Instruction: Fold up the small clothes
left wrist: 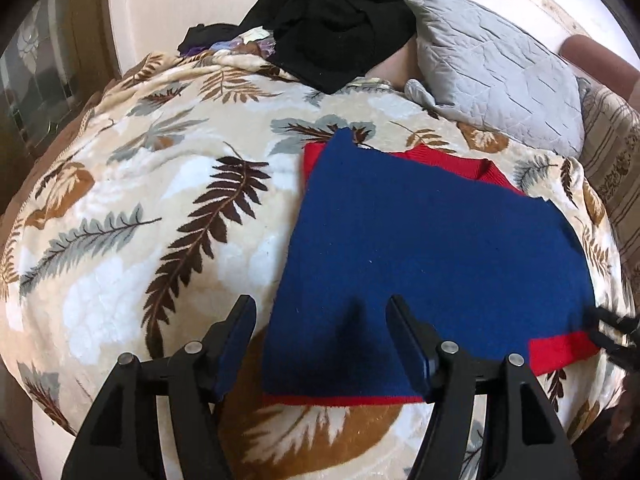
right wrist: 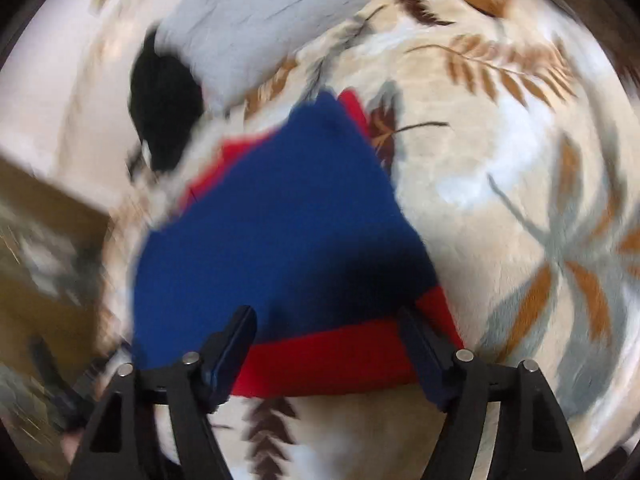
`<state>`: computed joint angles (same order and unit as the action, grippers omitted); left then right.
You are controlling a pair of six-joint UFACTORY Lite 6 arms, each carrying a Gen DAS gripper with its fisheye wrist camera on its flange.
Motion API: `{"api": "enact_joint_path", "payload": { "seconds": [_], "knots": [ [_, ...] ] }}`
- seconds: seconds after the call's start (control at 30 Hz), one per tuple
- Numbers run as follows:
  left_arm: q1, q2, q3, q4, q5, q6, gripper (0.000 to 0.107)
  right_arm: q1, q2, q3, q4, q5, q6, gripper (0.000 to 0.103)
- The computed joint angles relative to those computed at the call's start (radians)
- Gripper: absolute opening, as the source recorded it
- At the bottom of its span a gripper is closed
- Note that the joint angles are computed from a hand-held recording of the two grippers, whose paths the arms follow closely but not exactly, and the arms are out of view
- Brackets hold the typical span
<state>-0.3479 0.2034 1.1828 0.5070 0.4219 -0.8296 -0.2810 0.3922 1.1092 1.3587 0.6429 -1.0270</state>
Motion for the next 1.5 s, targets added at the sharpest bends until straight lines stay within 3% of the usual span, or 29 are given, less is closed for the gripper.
{"api": "enact_joint_path", "payload": {
  "seconds": [0.1, 0.23, 0.3, 0.43, 0.6, 0.77, 0.87, 0.93, 1.07, 1.2, 1.23, 1.27, 1.3, 1.4, 1.5],
  "knots": [
    [-0.003, -0.009, -0.013, 0.026, 0.007, -0.031, 0.068, 0.017, -0.092, -0.057, 0.066, 0.026, -0.128, 0.078],
    [-0.005, -0.005, -0.021, -0.002, -0.002, -0.019, 0.068, 0.032, 0.053, 0.001, 0.020, -0.051, -0.041, 0.078],
    [-0.010, -0.002, -0.025, 0.026, 0.005, -0.031, 0.068, -0.001, 0.028, -0.031, 0.095, 0.006, -0.085, 0.076],
    [0.004, 0.012, -0.030, 0.020, 0.005, -0.040, 0.068, 0.024, -0.060, -0.051, 0.076, -0.017, -0.095, 0.076],
    [-0.006, 0.010, -0.040, 0.038, -0.003, -0.052, 0.068, 0.008, -0.006, -0.086, 0.103, -0.045, -0.137, 0.078],
    [0.014, 0.081, -0.047, 0.076, 0.010, -0.084, 0.071, -0.023, -0.085, -0.135, 0.118, 0.004, -0.156, 0.077],
    [0.048, 0.032, -0.096, 0.008, -0.034, -0.068, 0.071, -0.053, -0.155, -0.212, 0.135, 0.060, -0.176, 0.077],
    [0.035, -0.027, -0.124, 0.094, -0.024, -0.160, 0.071, -0.086, -0.176, -0.273, 0.155, 0.094, -0.171, 0.078],
    [0.013, -0.091, -0.130, 0.091, -0.074, -0.165, 0.071, -0.097, -0.092, -0.272, 0.175, 0.151, -0.118, 0.078],
    [-0.044, -0.007, -0.018, 0.126, -0.070, -0.191, 0.071, -0.083, 0.006, -0.196, 0.295, 0.158, -0.140, 0.079],
    [-0.059, 0.031, 0.020, 0.120, -0.070, -0.193, 0.071, -0.086, 0.037, -0.167, 0.310, 0.157, -0.128, 0.077],
    [-0.064, 0.060, 0.045, 0.106, -0.075, -0.181, 0.071, -0.078, 0.052, -0.139, 0.306, 0.126, -0.088, 0.058],
    [-0.073, 0.087, 0.072, 0.094, -0.066, -0.169, 0.071, -0.054, 0.080, -0.096, 0.261, 0.081, -0.056, 0.010],
    [-0.096, 0.164, 0.142, 0.064, -0.014, -0.121, 0.071, -0.015, -0.079, -0.169, 0.227, -0.052, -0.093, 0.009],
    [-0.124, 0.097, 0.077, 0.265, -0.037, -0.317, 0.071, 0.002, -0.163, -0.204, 0.146, -0.110, -0.112, 0.010]
  ]
}}
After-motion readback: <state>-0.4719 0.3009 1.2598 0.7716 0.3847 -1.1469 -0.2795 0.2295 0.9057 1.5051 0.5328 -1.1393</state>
